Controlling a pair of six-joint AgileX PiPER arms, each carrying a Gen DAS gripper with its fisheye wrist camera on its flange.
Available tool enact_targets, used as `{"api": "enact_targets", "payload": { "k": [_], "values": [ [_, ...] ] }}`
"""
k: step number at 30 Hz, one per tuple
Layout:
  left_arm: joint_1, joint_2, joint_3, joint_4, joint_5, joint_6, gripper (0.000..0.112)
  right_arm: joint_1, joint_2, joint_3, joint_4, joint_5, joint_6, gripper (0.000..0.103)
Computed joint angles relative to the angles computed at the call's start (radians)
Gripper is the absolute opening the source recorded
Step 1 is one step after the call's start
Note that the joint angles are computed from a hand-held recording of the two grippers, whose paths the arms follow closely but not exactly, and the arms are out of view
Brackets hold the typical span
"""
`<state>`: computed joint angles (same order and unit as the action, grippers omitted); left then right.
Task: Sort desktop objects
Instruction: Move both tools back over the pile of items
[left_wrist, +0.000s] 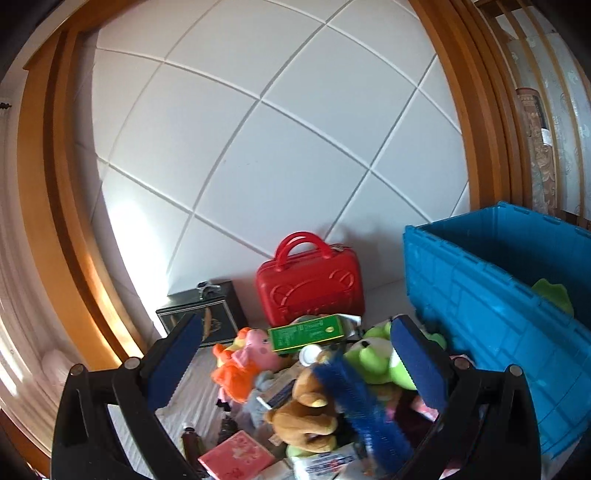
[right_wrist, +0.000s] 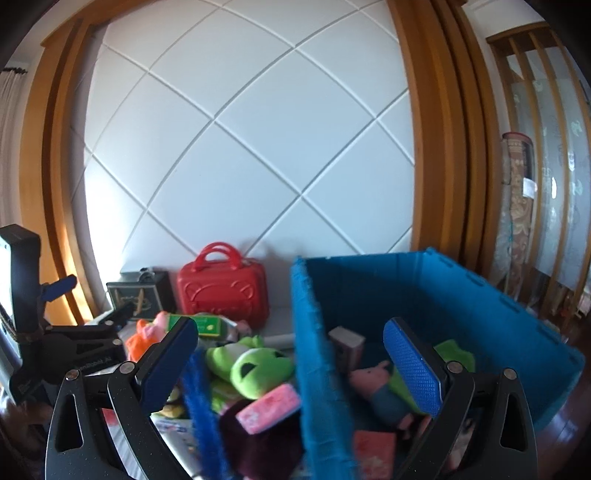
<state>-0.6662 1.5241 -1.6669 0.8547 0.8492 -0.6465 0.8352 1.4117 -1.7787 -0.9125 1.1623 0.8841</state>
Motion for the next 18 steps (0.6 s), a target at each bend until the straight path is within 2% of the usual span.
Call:
{"api": "enact_targets", "payload": {
  "k": [6, 8, 11, 15, 18],
  "values": [
    [0.262, -0.095, 0.163, -0.071, -0.165, 0.113, 0.103, 0.070, 0.135, -0.036, -0.003, -0.016, 0.110, 0.102],
    [0.323, -0.097, 0.186, -0.108, -0.203, 0.150, 0.103, 0.061, 0.179, -0.052, 0.041, -0.030, 0.109, 0.102],
    [0.393, -0.085, 0.206, -0.171, -0.251, 0.189, 0.103, 0.028, 0.234, -0.057, 0.128, -0.093, 0.089, 0.102],
    [0.447, -0.046, 0.204, -0.212, -0.274, 0.201, 0.103, -0.047, 0.369, -0.168, 0.332, -0.164, -0.064, 0.102],
    [0.466, -0.008, 0.195, -0.167, -0.292, 0.165, 0.103, -0.114, 0.566, -0.402, 0.561, -0.153, -0.233, 0.102]
  ]
}}
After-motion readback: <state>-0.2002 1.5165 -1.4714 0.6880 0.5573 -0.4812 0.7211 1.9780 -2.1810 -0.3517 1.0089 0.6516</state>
